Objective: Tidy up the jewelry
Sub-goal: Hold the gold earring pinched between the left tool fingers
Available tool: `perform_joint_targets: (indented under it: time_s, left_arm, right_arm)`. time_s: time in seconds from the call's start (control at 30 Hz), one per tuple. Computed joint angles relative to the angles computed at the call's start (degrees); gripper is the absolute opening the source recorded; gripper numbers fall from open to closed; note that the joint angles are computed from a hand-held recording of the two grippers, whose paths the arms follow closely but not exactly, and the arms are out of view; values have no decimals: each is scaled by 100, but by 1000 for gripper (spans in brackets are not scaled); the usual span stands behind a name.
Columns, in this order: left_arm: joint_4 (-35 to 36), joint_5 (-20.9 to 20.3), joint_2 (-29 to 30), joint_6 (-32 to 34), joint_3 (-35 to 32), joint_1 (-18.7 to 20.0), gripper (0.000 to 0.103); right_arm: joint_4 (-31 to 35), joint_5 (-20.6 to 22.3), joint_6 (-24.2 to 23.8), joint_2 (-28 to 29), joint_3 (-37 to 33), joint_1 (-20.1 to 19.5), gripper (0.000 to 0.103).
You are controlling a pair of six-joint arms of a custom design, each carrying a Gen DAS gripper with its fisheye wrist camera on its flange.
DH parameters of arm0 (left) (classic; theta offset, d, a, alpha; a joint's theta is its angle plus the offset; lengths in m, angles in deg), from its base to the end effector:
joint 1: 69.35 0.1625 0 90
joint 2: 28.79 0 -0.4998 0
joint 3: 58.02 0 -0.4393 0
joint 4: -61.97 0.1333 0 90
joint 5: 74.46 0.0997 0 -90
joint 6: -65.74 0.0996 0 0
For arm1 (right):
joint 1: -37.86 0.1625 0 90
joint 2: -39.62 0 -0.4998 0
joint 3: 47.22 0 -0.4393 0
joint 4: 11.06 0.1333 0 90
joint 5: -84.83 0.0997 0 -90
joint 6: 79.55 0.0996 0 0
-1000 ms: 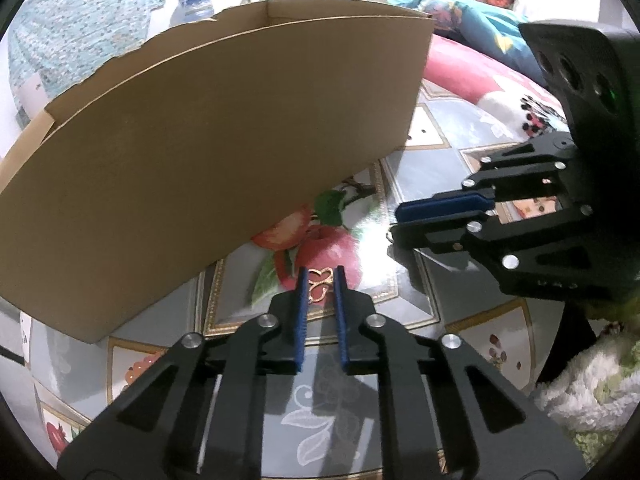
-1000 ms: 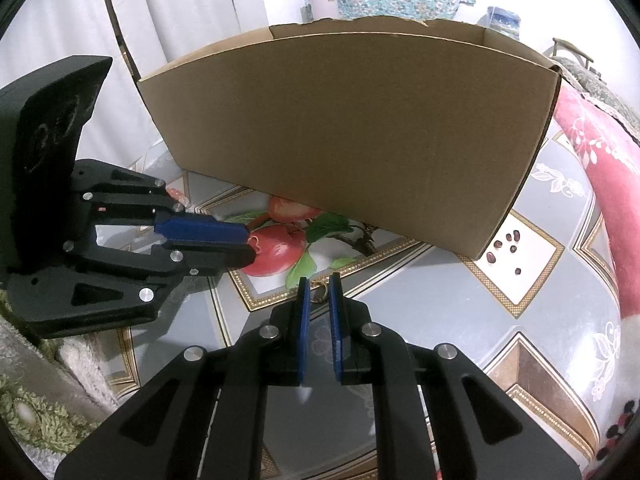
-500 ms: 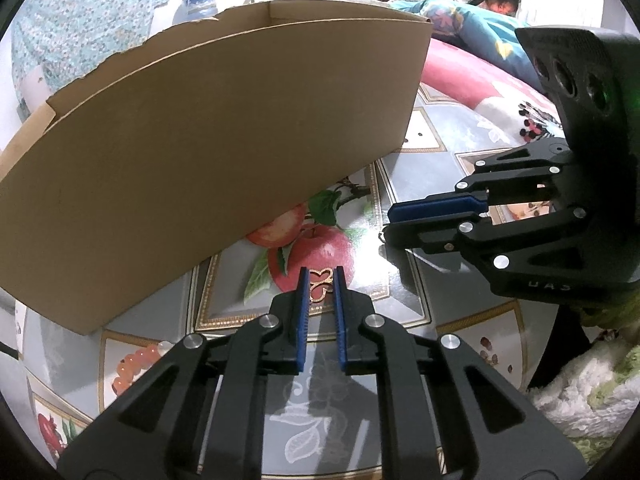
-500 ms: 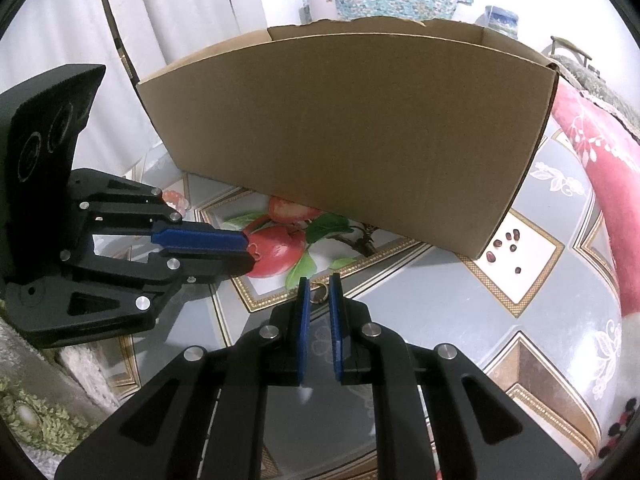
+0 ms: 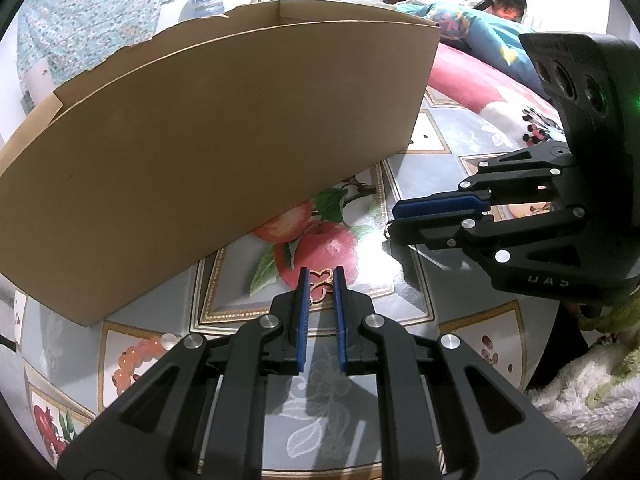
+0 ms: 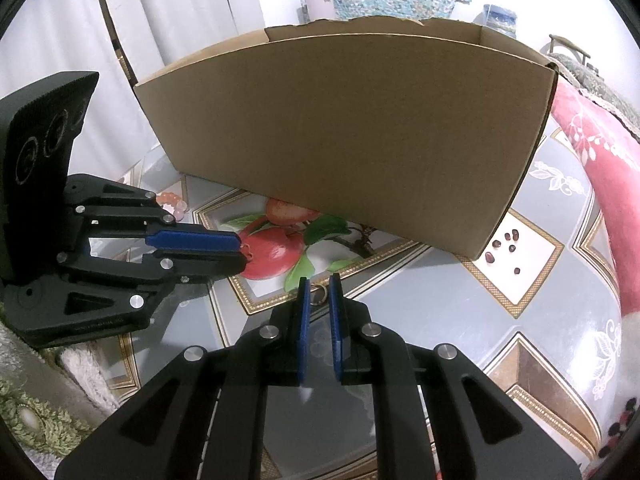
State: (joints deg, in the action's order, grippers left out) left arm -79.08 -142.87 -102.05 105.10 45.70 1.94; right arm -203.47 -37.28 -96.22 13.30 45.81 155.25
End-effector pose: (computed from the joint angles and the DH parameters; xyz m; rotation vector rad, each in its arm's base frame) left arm -0.0471 -0.6688 0.3668 1.2211 2.3912 -0.3878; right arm 0.4172 -0.6306 -0.0297 0.7260 -2.4146 0.8724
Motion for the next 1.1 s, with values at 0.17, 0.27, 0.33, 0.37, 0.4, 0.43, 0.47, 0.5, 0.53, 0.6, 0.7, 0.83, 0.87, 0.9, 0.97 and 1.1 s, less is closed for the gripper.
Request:
perform_joint_targets:
  time_s: [0.17, 0.27, 0.33, 0.37, 0.4, 0.43, 0.47, 0.5, 0.53, 0.6, 0.7, 0.83, 0.87, 0.9, 0.97, 1.1]
  left_arm:
    - [2, 16, -6, -26, -17, 14, 10]
    - [2, 30, -9, -42, -21, 15, 10]
    - [2, 32, -10, -47, -23, 18, 10]
    - [4, 34, -10, -44, -24, 19, 10]
    - [1, 39, -12, -43, -24, 19, 10]
    - [-4, 44, -11, -50, -21, 16, 10]
    - [-7, 45, -14, -53, -21, 17, 10]
    - [-11, 45, -14, -53, -22, 19, 10]
    - [-16, 44, -15, -55, -24, 20, 10]
    - [-38, 55, -13, -55, -23, 20, 10]
    - [-91, 78, -17, -28, -2, 11, 10]
    - [-124, 79, -18, -28, 8, 9, 10]
    - [-137, 82, -17, -33, 16, 7, 10]
    - [-145, 84, -15, -39, 17, 6, 10]
    - [-157, 87, -11, -46, 18, 8, 10]
    - [-158, 86, -11, -43, 1, 21, 10]
  right_arm:
    - [3, 3, 6, -1, -2, 2, 10]
    - [0, 7, 0, -3, 2, 1, 10]
    - [2, 10, 4, -7, 6, -1, 10]
    - [5, 11, 4, -6, 4, 0, 10]
    - [-7, 15, -1, -9, 14, -6, 10]
    - [-7, 15, -1, -9, 14, -6, 10]
    - [0, 19, 0, -9, 10, -5, 10]
    - [-2, 24, -1, -16, 20, -8, 10]
    - [-5, 29, -2, -17, 22, -9, 10]
    - [5, 27, -5, -12, 11, -6, 10]
    - [10, 36, 4, -13, 6, -7, 10]
    - [4, 53, -4, -11, 2, -8, 10]
    - [2, 49, -6, -9, 0, -7, 10]
    - [0, 50, -12, -8, -2, -8, 10]
    - [-28, 48, 61, 13, -19, -6, 10]
    - [-40, 53, 52, 7, 3, -6, 10]
